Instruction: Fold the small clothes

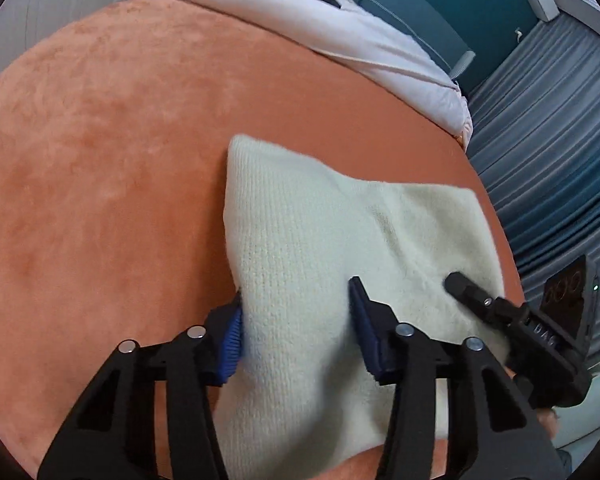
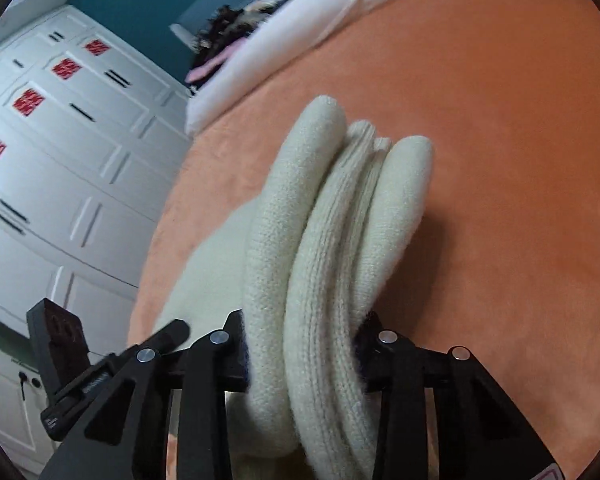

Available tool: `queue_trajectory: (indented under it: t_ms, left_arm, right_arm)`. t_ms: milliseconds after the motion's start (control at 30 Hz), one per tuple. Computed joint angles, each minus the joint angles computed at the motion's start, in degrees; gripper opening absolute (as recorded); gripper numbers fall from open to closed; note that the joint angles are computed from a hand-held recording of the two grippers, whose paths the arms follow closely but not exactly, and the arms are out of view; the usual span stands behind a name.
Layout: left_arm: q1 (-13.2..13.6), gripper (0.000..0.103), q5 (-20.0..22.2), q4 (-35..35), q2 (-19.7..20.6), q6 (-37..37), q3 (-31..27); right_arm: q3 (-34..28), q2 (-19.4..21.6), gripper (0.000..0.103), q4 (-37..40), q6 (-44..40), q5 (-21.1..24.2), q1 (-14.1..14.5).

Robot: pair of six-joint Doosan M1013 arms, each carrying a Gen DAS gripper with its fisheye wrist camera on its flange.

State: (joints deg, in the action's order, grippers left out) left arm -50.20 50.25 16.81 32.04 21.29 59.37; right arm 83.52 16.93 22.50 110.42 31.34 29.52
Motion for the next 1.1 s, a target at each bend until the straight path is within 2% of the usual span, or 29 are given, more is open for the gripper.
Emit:
queue_trajectory:
  t_ms: [67,133,167,200,233,267,300,333,400,500,567,700,833,967,1033,1100]
  left_arm:
    - [-0.67,0.043,2.87,2.91,0.21,0.49,-1.96]
    - [-0.88,0.045,7.18,3.37,1.84,2.75,-5.01]
    - [-0.95,0.044,10.08,3.39,2.98,4.20,-6.78]
    - [-1.12,0.043,12.76,3.77,4.04,5.50,-8.32]
    - [-1.40,0.043,13.43,4.89,4.56,5.89,-8.67]
    - [-1.60,0.044,14.97,4.88,4.97,6.68,-9.33]
    - [-1.64,0.045,13.52,5.02,4.44,6.63,-8.25]
    - [-1.85,0.046,13.22,5.63,3.95,6.29,-7.45]
    - [-2.24,0.048,15.70,5.93,4.09,7.50,-7.99]
    - [-2.27,0.048,15.88,4.97,4.56,8.06,-8.74]
    - [-2.48,0.048,15.72,4.43,4.25,7.58,-8.31]
    - [-3.03,0.050,16.89,4.77,4.10,6.69,-8.09]
    - [-3.48,0.055,17.44,4.42,3.21,6.09,-6.54]
    - [-4.12,0.070,15.13,3.35,0.80,4.99,-1.95]
    - [-4.60,0.071,13.45,3.35,-0.33,4.82,0.80]
    - [-5.04,0.071,14.42,3.86,-0.24,5.36,1.58]
  right_arm:
    - [-0.11,-0.18,0.033,2.21,-3.66,-1.77,-0.39]
    - [-0.48,1.21,0.038,2.55,-2.50,1.15,-1.52]
    - [-1.02,2.31,0.044,-0.18,1.80,5.24,-2.07]
    - [-1.79,3.38,0.045,-5.17,8.58,9.30,-2.06]
    - [-0.86,3.42,0.045,-7.63,12.52,10.35,-2.13]
    - [0.98,1.91,0.047,-7.09,13.50,8.41,-2.34]
    - [3.32,0.17,0.048,-5.40,13.03,4.68,-2.41]
    - [4.61,-1.18,0.048,-6.48,13.92,2.94,-2.11]
    - [5.63,-3.04,0.048,-8.66,13.35,2.32,-1.26]
    - [7.34,-5.43,0.051,-9.17,11.23,1.84,-0.03]
    - [7.81,-6.18,0.059,-9.00,10.71,3.16,0.60]
    - [6.75,-5.23,0.059,-12.14,12.82,7.08,1.68]
    - [7.43,-5.36,0.059,-14.41,16.61,6.96,2.26]
    - [4.28,-3.67,0.059,-16.44,18.06,9.45,2.92]
    - [3.26,-3.27,0.059,-16.20,17.28,10.74,3.13]
    - [2.64,-3.18,0.059,-18.37,19.29,11.80,3.85]
